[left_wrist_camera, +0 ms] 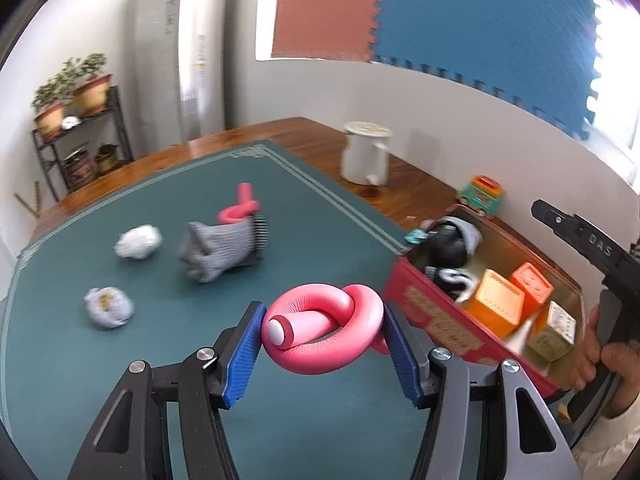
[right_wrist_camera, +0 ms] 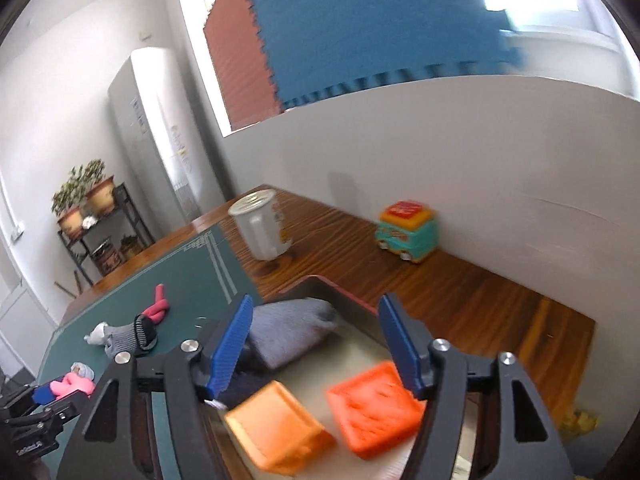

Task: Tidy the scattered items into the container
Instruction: 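Carry the grey sock and pink knot to the red tin and release both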

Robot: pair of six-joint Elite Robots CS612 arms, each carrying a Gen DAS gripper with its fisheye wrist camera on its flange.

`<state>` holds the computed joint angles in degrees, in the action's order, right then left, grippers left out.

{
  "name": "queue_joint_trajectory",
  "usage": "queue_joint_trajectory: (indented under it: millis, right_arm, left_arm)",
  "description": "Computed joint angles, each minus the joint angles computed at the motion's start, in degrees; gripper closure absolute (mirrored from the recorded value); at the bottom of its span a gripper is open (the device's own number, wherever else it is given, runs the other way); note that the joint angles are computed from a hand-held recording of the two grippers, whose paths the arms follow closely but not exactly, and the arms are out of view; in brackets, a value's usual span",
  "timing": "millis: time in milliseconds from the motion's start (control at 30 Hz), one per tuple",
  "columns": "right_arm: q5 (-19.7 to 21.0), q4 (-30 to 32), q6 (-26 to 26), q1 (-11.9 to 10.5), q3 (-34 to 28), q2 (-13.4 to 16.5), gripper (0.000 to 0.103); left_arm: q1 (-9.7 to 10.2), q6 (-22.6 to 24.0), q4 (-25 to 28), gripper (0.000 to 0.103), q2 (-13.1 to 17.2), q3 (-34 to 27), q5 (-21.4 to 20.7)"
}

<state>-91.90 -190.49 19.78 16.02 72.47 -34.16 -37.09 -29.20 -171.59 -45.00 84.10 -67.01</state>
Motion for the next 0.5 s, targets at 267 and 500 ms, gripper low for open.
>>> queue_joint_trajectory:
  millis: [267, 500]
  right_arm:
    - [-2.45, -5.11, 2.92, -1.65, 6.8, -2.75, 0.033]
    - [-4.49, -8.01, 3.33, -2.21, 9.33, -3.66, 0.033]
  left_arm:
    - [-1.49, 5.51, 2.27, 0.042, 3.05, -6.44, -6.19]
    - [-3.01, 10.36, 4.01, 0.042, 5.37, -11.3, -10.42]
